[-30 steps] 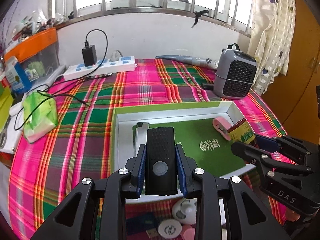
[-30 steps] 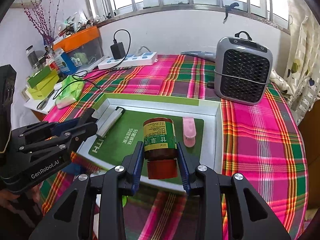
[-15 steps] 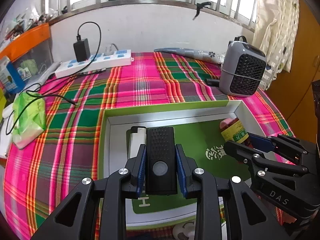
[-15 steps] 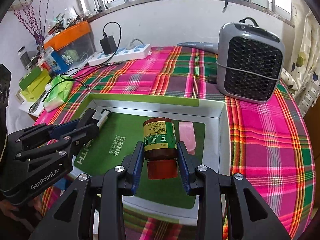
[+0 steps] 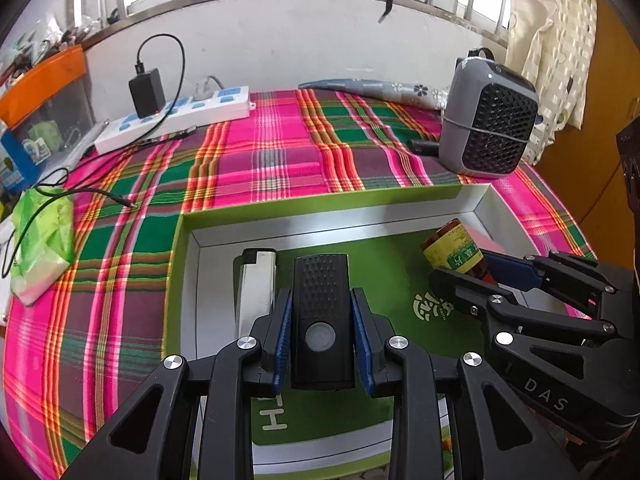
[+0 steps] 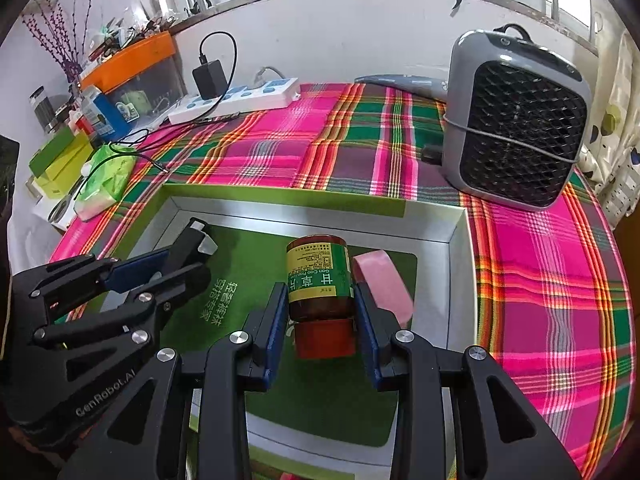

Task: Organize rigid objects
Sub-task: 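Lower the black device and open the left gripper while the right gripper releases the brown jar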

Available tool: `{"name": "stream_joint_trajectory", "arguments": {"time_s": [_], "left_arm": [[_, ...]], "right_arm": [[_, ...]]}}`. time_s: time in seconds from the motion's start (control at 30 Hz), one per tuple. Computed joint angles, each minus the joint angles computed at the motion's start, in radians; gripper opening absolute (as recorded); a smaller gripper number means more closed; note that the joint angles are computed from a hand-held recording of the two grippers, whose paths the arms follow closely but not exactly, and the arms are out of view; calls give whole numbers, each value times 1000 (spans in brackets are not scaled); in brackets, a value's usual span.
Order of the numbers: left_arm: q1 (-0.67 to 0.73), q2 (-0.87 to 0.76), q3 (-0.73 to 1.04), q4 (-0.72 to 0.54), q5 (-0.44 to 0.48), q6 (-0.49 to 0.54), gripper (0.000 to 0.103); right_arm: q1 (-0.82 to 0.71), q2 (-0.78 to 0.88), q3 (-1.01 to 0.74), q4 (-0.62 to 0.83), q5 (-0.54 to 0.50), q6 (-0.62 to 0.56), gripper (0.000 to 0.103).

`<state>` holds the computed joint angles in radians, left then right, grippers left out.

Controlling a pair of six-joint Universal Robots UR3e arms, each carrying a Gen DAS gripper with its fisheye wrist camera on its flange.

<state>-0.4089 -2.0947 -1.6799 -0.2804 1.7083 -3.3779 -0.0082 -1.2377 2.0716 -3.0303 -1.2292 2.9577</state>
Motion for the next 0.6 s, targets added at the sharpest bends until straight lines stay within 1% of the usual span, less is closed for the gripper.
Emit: {"name": "stream_joint_trajectory", "arguments": {"time_s": [0.6], "left_arm": [[4,-20,23,-28,-7,-4,27]], "right_arm": [[0,24,-11,-7,5,8,35]]}}
